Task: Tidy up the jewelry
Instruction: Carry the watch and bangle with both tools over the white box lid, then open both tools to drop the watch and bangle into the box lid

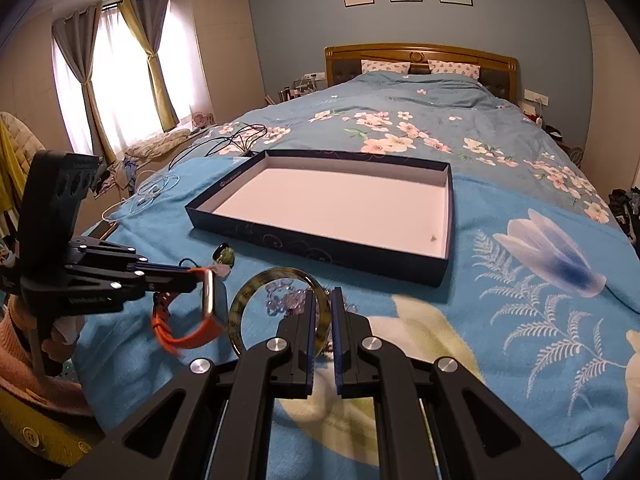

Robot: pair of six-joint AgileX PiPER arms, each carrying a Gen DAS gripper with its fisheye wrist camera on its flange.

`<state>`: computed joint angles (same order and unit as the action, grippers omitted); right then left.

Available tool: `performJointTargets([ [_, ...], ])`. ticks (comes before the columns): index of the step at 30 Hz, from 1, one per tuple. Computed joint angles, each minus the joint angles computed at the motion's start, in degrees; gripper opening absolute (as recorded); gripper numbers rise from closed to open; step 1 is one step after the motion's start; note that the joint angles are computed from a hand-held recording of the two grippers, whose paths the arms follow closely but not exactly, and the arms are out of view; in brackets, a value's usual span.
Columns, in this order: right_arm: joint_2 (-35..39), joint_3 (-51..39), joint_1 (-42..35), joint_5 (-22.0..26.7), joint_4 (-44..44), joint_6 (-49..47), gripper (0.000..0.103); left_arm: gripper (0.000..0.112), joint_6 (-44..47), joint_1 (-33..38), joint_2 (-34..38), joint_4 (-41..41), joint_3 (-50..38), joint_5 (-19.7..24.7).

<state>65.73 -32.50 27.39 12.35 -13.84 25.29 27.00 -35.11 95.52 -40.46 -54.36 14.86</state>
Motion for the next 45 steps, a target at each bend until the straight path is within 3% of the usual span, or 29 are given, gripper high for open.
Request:
performJointTargets([
  [4,0.96,-1.38,-1.22,-0.53,1.49,-2.62,0.006,0.006,3.91,2.09,-0.81,-4.56,-1.15,0.96],
  [6,2.13,-2.88,-2.87,-1.14,7.15,-9.41,0.006,0.006,3.73,3.27,-0.55,-4.83,-2.77,1.65],
  [14,11.45,-13.51,-8.08,-1.24,21.23,-27.85,0.006,0.006,-14.70,6.42,4.95,12.43,-15.42,3.04],
  [22,25.03,-27.78,-11.29,1.40,23.06,-30.21,0.006,0.006,-27.34,9.74,15.81,21.77,-33.07,9.03],
  [30,34.94,-39.11,-11.35,6.12,12.63,-19.98,0.006,0.006,-34.80,11.42,26.07,25.42,-47.44,14.40],
  [33,38.26,-43.33,-11.13,8.67,9.38,-17.04,0.006,0.006,-38.56,11.85,31.15,27.27,-54.97,18.55],
  [45,45.90,-52.71,-11.22,15.87,6.87,-13.14,0.006,0.007,-48.09,11.25,46.97,34.28,-79.81,32.07],
])
